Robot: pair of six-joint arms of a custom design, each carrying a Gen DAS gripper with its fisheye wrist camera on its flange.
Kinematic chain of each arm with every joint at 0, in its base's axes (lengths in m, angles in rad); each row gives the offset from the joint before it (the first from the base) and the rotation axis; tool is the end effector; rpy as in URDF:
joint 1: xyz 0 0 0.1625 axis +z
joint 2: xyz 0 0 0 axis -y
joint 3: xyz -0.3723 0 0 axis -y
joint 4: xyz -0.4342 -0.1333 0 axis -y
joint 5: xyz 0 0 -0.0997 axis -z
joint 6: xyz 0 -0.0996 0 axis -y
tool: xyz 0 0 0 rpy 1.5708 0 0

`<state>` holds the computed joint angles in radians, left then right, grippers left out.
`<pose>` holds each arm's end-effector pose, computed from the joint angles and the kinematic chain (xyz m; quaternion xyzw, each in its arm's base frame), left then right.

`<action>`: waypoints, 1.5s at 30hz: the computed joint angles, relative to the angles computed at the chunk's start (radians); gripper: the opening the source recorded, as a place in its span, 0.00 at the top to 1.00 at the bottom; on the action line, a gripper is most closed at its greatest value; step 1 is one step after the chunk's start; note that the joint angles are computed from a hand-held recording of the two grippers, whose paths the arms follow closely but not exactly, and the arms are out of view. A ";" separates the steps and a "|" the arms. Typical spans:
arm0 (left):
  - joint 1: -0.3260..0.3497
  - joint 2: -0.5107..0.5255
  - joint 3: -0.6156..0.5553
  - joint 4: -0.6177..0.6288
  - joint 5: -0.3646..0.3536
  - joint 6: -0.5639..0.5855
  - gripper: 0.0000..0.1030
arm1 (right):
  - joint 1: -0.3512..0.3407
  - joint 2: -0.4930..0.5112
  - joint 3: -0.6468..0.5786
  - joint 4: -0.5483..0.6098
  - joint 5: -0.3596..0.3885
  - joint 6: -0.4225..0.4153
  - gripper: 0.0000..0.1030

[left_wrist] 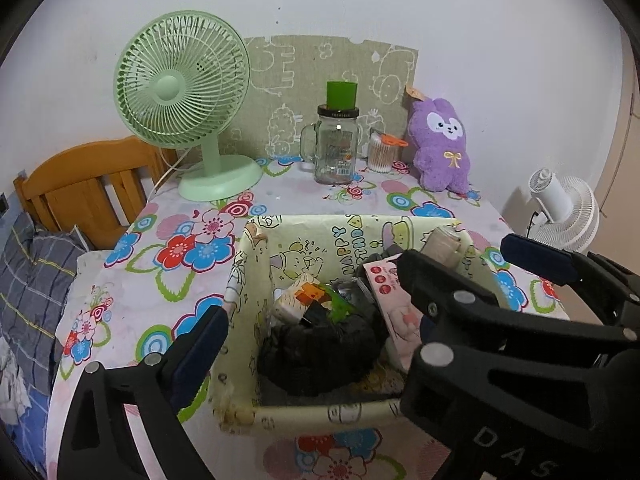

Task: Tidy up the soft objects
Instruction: 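Open the left tool releasing the black bag into the box while the right tool lowers the pink pack in, then open the right tool releasing the pink pack and withdraw both tools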

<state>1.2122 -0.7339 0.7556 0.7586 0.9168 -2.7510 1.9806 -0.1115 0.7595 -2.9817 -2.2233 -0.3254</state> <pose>-0.0629 -0.7203 0.2760 0.2047 0.8586 -0.3598 0.3022 0.4026 -0.7441 -0.0465 0.2046 -0.8633 0.3649 0.2823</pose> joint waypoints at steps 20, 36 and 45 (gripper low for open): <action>-0.066 -0.250 0.359 -0.179 -0.025 0.012 0.00 | 0.047 -0.189 0.369 -0.287 -0.063 0.006 0.13; -0.119 -0.423 0.570 -0.276 -0.033 0.037 0.00 | 0.087 -0.286 0.565 -0.524 -0.114 -0.029 0.08; -0.139 -0.517 0.670 -0.324 -0.055 0.038 0.00 | 0.109 -0.324 0.648 -0.631 -0.129 -0.048 0.06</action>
